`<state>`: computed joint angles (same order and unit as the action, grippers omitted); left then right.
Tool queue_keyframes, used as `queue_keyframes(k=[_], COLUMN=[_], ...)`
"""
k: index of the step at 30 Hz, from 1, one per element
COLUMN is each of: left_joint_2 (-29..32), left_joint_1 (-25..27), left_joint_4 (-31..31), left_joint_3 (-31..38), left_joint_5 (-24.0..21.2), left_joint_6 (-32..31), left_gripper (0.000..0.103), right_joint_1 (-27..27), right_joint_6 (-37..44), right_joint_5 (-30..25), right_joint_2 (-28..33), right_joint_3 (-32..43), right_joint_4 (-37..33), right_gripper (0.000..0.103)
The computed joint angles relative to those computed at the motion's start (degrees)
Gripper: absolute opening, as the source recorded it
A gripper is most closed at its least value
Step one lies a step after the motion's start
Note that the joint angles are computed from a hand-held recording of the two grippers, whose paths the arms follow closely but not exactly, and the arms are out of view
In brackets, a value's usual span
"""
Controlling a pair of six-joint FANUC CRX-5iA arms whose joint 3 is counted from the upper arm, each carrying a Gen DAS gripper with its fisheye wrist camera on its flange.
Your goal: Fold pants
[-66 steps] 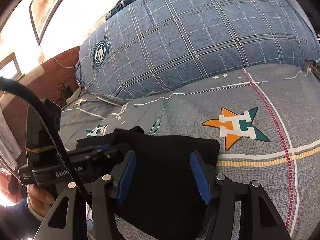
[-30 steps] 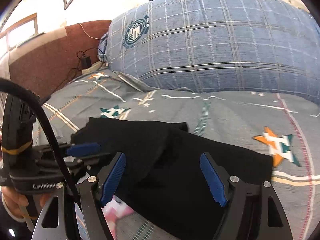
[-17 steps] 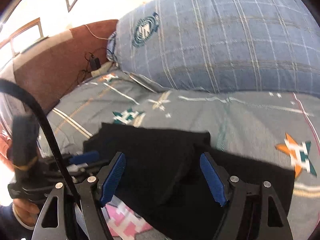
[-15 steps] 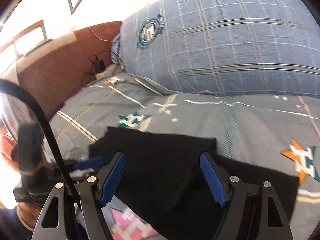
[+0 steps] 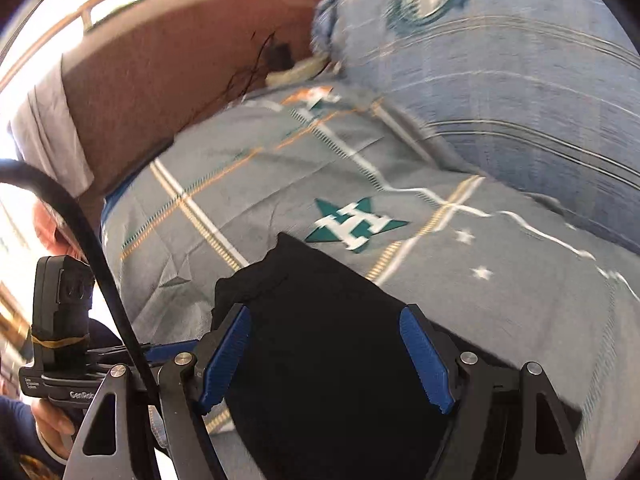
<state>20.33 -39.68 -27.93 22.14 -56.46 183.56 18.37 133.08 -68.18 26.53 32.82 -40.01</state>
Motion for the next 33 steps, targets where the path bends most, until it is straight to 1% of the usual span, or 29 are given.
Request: queue_keyframes(k=[1, 2, 4, 6, 8, 10, 12, 16, 18, 19, 20, 21, 22, 23, 24, 25, 26, 27, 29, 30, 32, 33], left_joint_2=[-0.3, -0.4, -0.6, -0.4, -0.1, 0.4, 0.8, 0.2, 0.0, -0.1, -0.3, -0.3, -0.3, 0.0, 0.0, -0.3, -0.8, -1.1, -1.2, -1.3, -1.3, -0.9], left_joint_1=[0.1, 0.0, 0.3, 0.4, 0.5, 0.5, 0.5, 1.0, 1.3, 1.4, 1.4, 1.6, 1.7, 2.1, 2.4, 2.5, 2.2, 1.7, -0.7, -1.9, -3.5, -4.2], left_joint_4=[-0.4, -1.1, -1.3, -2.1, -2.6, -3.2, -3.9, -5.1, -5.6, -6.1, -6.7, -6.8, -6.7, -5.5, -4.7, -5.0, -6.1, -7.4, -12.4, -15.0, -18.1, -18.9], left_joint_3=[-0.5, -0.8, -1.3, -1.3, -1.1, -0.5, -0.2, -1.6, -2.1, -2.5, -2.9, -3.0, -2.8, -2.3, -2.2, -2.6, -3.0, -2.6, -0.1, 0.8, 2.7, 4.2], left_joint_5=[0.8, 1.3, 2.6, 3.2, 4.2, 4.6, 4.8, 6.5, 7.4, 7.9, 8.4, 8.6, 8.2, 7.3, 6.8, 7.4, 8.2, 8.0, 6.2, 6.2, 8.0, 9.0], left_joint_6=[0.8, 1.7, 2.6, 4.0, 4.6, 5.0, 5.5, 7.1, 7.8, 8.3, 8.9, 8.9, 8.4, 6.6, 5.3, 5.4, 6.2, 6.2, 4.9, 4.2, 2.1, -0.1], left_gripper=[0.063, 0.065, 0.069, 0.069, 0.074, 0.076, 0.077, 0.077, 0.077, 0.077, 0.076, 0.075, 0.059, 0.037, 0.032, 0.030, 0.025, 0.025, 0.023, 0.023, 0.022, 0.022], right_joint_1=[1.0, 1.7, 2.5, 3.3, 4.6, 5.7, 6.8, 8.1, 8.2, 8.1, 7.7, 7.6, 7.8, 7.8, 7.6, 7.2, 6.7, 6.1, 4.0, 2.8, -0.7, -2.8], right_joint_6=[-0.2, -0.3, 0.1, 0.2, 0.3, -0.2, -0.5, -1.3, -3.0, -3.9, -3.7, -3.5, -3.1, -2.1, -1.4, -0.5, 0.5, 0.9, 2.3, 3.0, 4.6, 5.4], right_joint_5=[-0.3, -1.0, -2.4, -4.3, -5.5, -6.8, -8.3, -11.1, -14.6, -16.4, -17.0, -16.9, -15.6, -14.4, -14.0, -13.2, -12.2, -11.8, -10.0, -9.1, -8.4, -8.0], right_joint_2=[1.0, 1.9, 3.6, 5.8, 7.9, 9.9, 12.0, 16.1, 19.0, 20.5, 21.0, 21.0, 20.3, 19.3, 18.6, 17.4, 16.0, 15.0, 11.5, 9.9, 6.7, 4.8], right_joint_3=[1.3, 2.6, 4.9, 8.0, 10.7, 13.2, 15.8, 21.2, 25.6, 27.8, 28.5, 28.5, 27.2, 25.6, 24.7, 23.3, 21.6, 20.7, 17.5, 15.9, 13.4, 11.9], right_joint_4=[1.5, 2.5, 3.3, 4.1, 5.9, 7.9, 9.8, 11.6, 11.0, 10.2, 8.8, 8.1, 8.4, 8.4, 7.8, 7.0, 5.9, 5.0, 1.2, -0.6, -5.9, -8.8], right_gripper=[0.075, 0.075, 0.075, 0.076, 0.076, 0.076, 0.076, 0.076, 0.076, 0.075, 0.063, 0.044, 0.042, 0.035, 0.026, 0.024, 0.021, 0.019, 0.018, 0.018, 0.018, 0.018])
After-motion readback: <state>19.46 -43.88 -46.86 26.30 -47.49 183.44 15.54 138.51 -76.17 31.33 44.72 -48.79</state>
